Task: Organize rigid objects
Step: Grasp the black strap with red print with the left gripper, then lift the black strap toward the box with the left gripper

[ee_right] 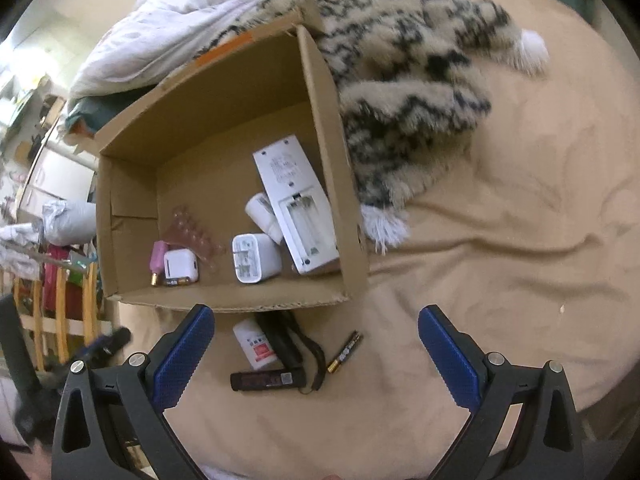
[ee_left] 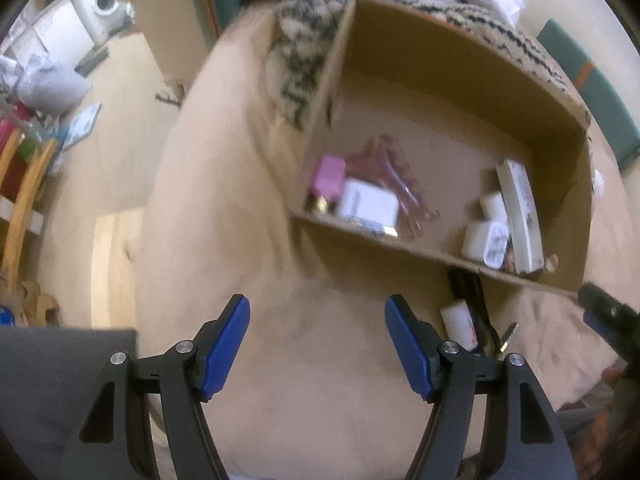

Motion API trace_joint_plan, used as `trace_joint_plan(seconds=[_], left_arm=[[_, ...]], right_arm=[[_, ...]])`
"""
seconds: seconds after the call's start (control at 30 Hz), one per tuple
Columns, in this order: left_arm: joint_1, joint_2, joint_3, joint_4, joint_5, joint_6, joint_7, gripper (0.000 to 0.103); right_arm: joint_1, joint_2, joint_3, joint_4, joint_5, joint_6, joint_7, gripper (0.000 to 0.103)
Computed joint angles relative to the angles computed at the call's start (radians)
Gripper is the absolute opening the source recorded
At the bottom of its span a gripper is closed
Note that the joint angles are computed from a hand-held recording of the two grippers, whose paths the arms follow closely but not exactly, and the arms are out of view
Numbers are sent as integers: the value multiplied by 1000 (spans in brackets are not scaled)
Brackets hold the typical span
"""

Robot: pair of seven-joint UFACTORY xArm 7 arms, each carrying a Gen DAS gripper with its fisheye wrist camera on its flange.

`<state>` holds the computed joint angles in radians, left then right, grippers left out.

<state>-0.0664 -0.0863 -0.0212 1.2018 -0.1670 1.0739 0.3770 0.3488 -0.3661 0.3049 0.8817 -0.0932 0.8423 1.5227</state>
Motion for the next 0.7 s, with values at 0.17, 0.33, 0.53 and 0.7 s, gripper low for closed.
trace_joint_plan(seconds=[0.17, 0.33, 0.53, 0.7], left_arm=[[-25, -25, -23, -65, -29, 65, -82, 67], [-83, -68, -54, -157, -64, 64, -77, 67], [-130, -63, -82, -201, -31, 54, -149, 68], [-162, -58, -108, -229, 59, 19, -198, 83]], right_arm=[[2, -27, -8, -40, 32, -47, 15, 103], [-11, -71, -8, -83, 48, -109, 39, 103], [-25, -95, -1, -99, 45, -148, 40, 103], [-28, -94, 0, -105, 52, -181, 32, 103]])
